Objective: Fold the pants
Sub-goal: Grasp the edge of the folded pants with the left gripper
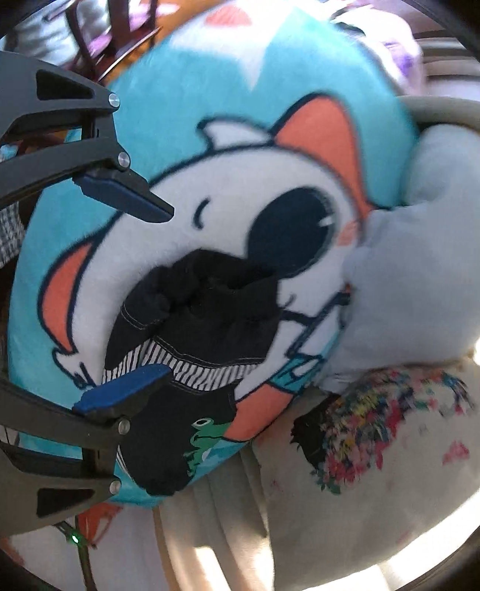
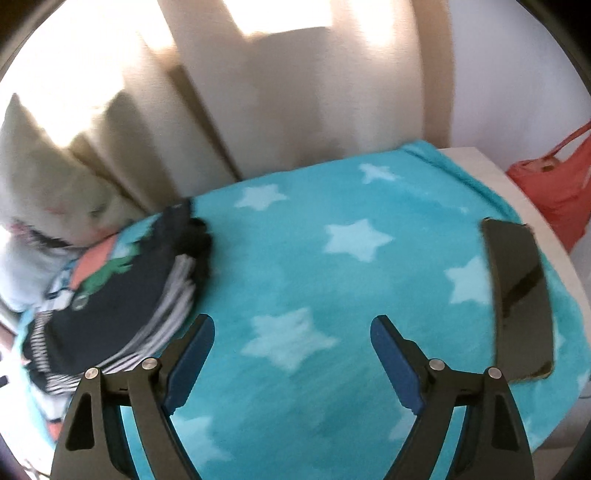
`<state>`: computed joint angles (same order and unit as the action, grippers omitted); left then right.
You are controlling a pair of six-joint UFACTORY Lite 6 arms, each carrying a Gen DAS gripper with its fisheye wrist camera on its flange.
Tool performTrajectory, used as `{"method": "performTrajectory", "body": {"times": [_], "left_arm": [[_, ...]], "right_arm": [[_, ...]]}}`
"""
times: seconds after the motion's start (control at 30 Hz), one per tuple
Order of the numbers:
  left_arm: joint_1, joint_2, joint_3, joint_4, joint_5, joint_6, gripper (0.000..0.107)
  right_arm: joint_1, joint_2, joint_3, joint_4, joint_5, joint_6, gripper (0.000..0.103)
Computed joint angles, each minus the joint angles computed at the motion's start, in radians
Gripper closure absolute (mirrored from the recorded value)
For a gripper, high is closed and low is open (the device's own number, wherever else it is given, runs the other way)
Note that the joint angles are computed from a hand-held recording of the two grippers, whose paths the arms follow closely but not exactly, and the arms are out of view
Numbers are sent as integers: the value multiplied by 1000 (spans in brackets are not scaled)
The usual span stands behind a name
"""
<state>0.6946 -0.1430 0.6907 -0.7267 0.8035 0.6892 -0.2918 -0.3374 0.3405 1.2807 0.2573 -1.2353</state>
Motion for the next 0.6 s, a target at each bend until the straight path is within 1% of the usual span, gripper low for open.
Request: {"method": "performTrajectory", "body": {"times": [0.07, 0.1, 0.13, 0.17, 0.2, 0.23, 0.33, 0.37, 0.43, 0.47, 0.5, 0.53, 0.57, 0.6], "left_arm": [[20, 81, -8, -92, 23, 79, 29], [9, 97, -12, -106, 10, 88, 29], [-18, 103, -21, -116, -24, 97, 29], [-46, 107, -26, -120, -57, 103, 29], [-84, 119, -27, -118, -100, 100, 29], [-119, 142, -22, -116, -133, 92, 29], [-184, 226, 15, -148, -154, 93, 29], [-230, 231, 25, -120, -192, 49, 28], [-290, 255, 59, -54, -228, -23, 28], [-303, 261, 69, -37, -232, -41, 43], [-312, 273, 84, -19, -230, -60, 66], [-311, 293, 104, -9, -206, -64, 75], [-298, 303, 115, -18, -181, -49, 79], [-288, 302, 115, -20, -172, -38, 80]], "right_arm": [[40, -29, -2, -136, 32, 162, 13], [63, -44, -1, -191, 40, 232, 13], [100, -68, -11, -236, 36, 296, 13], [113, -63, -6, -257, 38, 318, 13], [118, -41, 4, -248, 39, 303, 13], [137, -42, 2, -267, 43, 328, 13], [177, -22, 21, -291, 58, 376, 13], [188, -15, 28, -277, 65, 375, 13], [185, 16, 49, -193, 98, 312, 13], [172, 48, 72, -128, 127, 263, 13], [158, 79, 95, -77, 151, 228, 13], [147, 118, 124, -25, 171, 201, 13], [143, 162, 160, 18, 179, 183, 13], [150, 220, 204, 65, 175, 162, 13]]}}
